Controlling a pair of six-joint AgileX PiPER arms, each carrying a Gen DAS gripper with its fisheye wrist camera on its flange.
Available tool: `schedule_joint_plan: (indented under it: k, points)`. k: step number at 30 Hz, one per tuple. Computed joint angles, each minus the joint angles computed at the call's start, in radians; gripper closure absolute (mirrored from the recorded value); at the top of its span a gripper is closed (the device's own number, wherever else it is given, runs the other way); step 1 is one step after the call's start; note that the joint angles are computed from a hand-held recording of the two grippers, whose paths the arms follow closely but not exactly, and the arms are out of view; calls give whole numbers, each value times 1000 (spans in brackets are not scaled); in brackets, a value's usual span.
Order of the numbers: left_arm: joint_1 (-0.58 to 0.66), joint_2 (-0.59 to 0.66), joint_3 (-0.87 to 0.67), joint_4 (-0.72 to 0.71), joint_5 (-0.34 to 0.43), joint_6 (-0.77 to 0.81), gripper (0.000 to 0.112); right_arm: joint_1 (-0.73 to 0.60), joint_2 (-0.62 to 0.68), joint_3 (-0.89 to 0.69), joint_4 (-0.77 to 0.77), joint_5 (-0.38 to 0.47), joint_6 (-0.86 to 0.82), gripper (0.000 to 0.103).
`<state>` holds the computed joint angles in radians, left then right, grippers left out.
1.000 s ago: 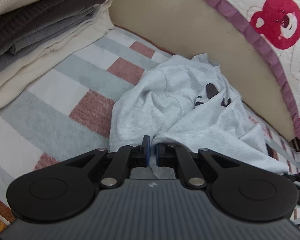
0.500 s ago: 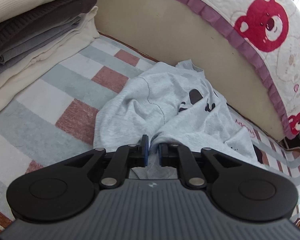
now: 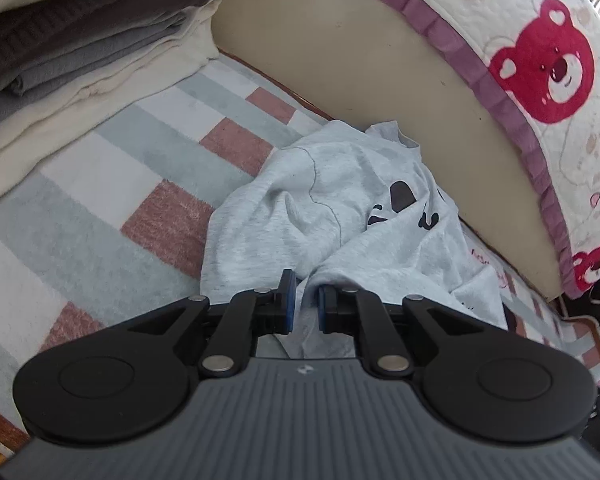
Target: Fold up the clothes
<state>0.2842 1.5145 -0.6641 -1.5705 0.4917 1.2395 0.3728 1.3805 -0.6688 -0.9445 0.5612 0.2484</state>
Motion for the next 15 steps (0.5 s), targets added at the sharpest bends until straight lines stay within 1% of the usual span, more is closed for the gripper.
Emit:
schedule_joint_plan:
  k: [1,4,6,9,10,12,15]
  points:
    - [4,3,1,-6,7,2,103,13,18,4,-75,7,68,52]
    - [3,5,1,-6,5,1,103,45,92,-8,-268,71,233,53]
    - [2,5,0,-3,3,-5,103,40,125,-18,-335,72,248,53]
    - [5,7,-1,-1,4,-9,103,43,143,-13,-375,66,193,53]
    - [10,9,-1,0,10,-12,103,50,144,-10,-372,74,161,53]
    - [20,13,-2,2,20,-17,103,55,122,-2,-320,71,97,53]
    - [25,17,-5,2,22,-20,103,66,95,18,-305,72,128,53]
